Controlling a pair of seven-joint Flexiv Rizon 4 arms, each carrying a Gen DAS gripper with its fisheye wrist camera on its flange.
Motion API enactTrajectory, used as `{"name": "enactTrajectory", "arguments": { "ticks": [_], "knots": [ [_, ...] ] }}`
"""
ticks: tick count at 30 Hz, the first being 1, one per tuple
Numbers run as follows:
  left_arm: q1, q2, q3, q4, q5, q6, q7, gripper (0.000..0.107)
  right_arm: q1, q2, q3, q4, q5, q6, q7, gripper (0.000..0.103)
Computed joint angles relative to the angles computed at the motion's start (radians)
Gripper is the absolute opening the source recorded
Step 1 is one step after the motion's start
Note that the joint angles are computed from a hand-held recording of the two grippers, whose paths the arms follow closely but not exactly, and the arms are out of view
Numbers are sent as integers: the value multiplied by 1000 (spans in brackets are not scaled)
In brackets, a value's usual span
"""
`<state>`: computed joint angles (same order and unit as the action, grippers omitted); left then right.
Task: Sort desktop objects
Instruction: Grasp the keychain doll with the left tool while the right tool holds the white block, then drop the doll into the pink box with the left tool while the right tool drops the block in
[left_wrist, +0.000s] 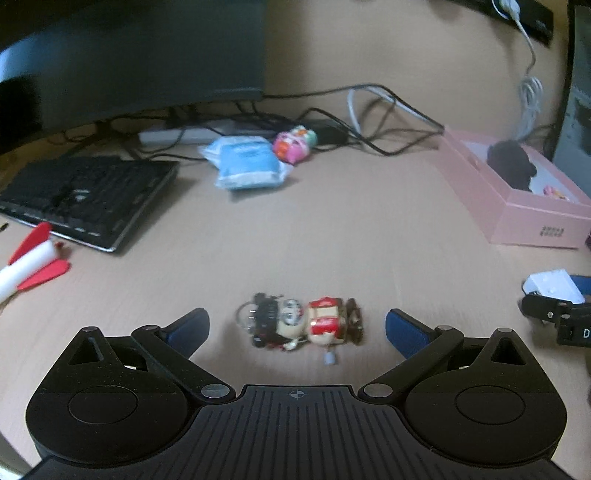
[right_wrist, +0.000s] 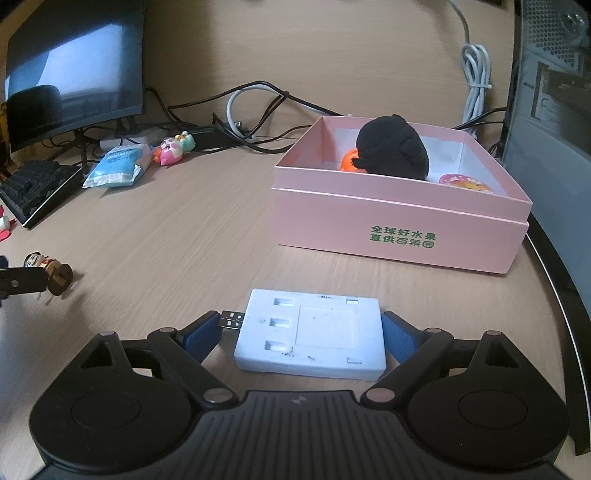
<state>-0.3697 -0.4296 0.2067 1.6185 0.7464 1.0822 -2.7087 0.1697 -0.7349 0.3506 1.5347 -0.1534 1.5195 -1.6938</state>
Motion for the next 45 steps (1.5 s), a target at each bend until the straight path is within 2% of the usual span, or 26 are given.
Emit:
{"name": "enactTrajectory", "arguments": {
  "ticks": [3,10,12,13,14,23,26,30,34,37,39,43,45],
  "knots": [
    [19,-19,-17,-7,-36,23,33,103,2,1,-3,0,1,-4,3,92],
    [-13,-47,12,-42,-29,-17,51,101,2,0,-3,-10,7,-24,-1,92],
    [-9,-47,6,-40,-39,-28,70,80,5,1,-7,-11,9,-27,-3,92],
    [-11,-46,9,-40,-35,-25,66,78,9,2,-11,-10,9,-27,-2,92],
    [-4,-43,3,-34,-44,-14,69,70,12,1,-15,-11,9,-27,-1,92],
    [-16,-22,-19,-8,-76,56,107,69,28,10,-39,-4,2,-28,2,92],
    [-28,-17,-28,-6,-84,84,139,69,19,30,-41,7,-6,-58,-8,92],
    [-37,-21,-40,-17,-109,135,192,69,-84,78,61,5,63,-136,-84,91],
    [-46,-40,-38,-73,-131,206,264,69,-232,134,200,-41,210,-224,-193,91],
    [-50,-74,-33,-138,-160,272,327,69,-276,189,213,-64,297,-220,-213,91],
    [-41,-103,-45,-179,-196,310,386,69,-328,214,264,-91,383,-240,-282,91],
    [-15,-168,-79,-257,-273,338,512,69,-272,287,195,-24,411,-54,-322,91],
    [6,-202,-108,-295,-322,332,578,69,-281,305,206,-14,443,-30,-361,91]
  ]
}}
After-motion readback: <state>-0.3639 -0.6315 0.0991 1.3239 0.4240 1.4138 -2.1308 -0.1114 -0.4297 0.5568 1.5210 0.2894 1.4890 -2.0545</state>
